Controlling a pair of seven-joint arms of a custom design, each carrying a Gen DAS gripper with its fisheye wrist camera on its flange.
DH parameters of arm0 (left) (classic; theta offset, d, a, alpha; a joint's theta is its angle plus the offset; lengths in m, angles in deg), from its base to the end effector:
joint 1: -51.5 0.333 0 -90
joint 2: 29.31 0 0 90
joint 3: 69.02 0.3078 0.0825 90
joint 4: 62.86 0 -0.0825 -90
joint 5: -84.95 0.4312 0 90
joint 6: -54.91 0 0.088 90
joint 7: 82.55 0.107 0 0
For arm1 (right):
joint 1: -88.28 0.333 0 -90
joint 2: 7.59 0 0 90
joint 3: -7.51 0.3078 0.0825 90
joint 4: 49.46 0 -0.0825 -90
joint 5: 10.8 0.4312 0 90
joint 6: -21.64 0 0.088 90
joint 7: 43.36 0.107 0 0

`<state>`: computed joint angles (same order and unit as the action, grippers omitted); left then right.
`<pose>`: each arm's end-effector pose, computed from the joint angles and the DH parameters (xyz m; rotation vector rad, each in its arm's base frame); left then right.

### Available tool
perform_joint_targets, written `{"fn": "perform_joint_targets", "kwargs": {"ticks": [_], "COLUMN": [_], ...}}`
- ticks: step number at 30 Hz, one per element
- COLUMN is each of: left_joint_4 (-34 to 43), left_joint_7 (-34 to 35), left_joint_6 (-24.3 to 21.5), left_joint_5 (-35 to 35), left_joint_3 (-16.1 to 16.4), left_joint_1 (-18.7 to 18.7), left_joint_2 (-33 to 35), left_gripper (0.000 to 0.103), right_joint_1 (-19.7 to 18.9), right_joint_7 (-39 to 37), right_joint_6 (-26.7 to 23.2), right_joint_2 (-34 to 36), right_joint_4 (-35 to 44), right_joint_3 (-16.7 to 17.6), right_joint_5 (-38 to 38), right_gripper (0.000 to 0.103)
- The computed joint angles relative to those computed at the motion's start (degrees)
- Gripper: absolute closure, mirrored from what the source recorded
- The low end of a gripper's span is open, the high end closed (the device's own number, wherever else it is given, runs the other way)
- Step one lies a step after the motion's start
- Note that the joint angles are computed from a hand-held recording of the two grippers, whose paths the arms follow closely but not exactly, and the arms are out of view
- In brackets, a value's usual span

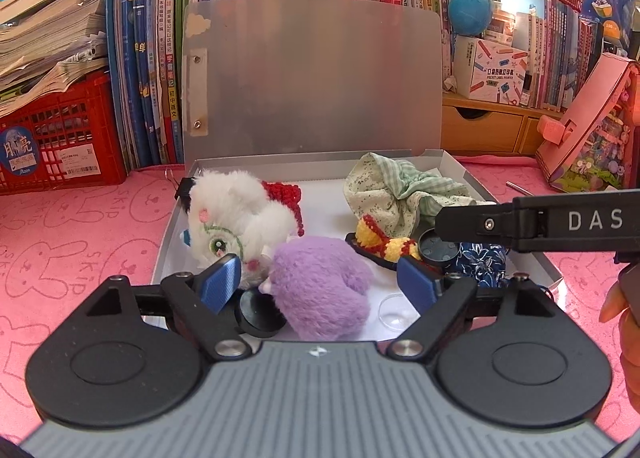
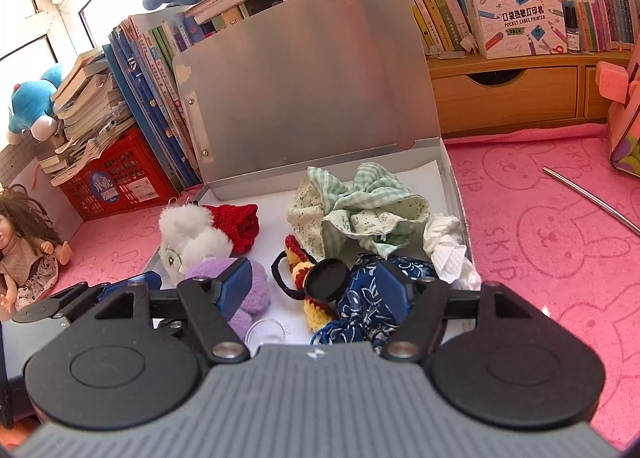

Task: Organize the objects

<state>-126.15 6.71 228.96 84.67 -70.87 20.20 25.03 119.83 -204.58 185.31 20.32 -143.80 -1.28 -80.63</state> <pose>0.7234 -0.4582 0.3329 -1.2119 2.1234 -1.1706 0.6591 0.3478 0.3538 -1.2659 1.8598 -0.6291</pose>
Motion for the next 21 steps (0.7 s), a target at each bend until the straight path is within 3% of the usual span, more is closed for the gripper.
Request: {"fn": "perform_joint_targets", "kwargs": {"ticks": [4, 8, 10, 14, 16, 21], "left_joint_4": [-3.5, -8.7, -12.1, -19.5, -22.6, -29.8], "left_joint_7": [-0.9, -3.4, -3.9, -6.6, -5.3, -0.7], "left_joint_6": [0.8, 3.5, 5.5, 10.7, 12.5, 15.5], "left_joint_5": [0.3, 0.9, 0.6, -1.4, -2.7, -5.1], "left_joint_3": [1.2, 5.0, 5.6, 12.5, 12.8, 9.0], "left_joint_1": [-0.7, -3.1, -3.7, -9.2, -9.8, -7.7], "left_joint_2": [-2.7, -6.3, -8.7, -13.0, -15.0, -20.1], "left_gripper": [0.014, 0.008, 0.008, 0.004, 0.004, 0.004], "right_joint_1": [0.7, 0.6, 1.1, 0.8, 0.6, 0.4], "right_joint_7": [0.4, -1.2, 1.1, 4.1, 4.3, 3.0], "right_joint_6": [-2.0, -5.1, -6.4, -9.2, -11.1, -16.8], "right_joint_2": [-1.6, -3.6, -5.1, -8.4, -10.0, -12.9], "right_joint_4": [-1.0, -2.1, -3.3, -5.9, -7.3, -9.9], "right_joint_3": [0.2, 1.5, 1.7, 3.7, 5.1, 8.6], "right_joint_5": [-1.6, -1.8, -4.2, -8.5, -9.8, -11.3], "right_gripper": [0.017, 0.013, 0.006, 0.001, 0.0, 0.0]}}
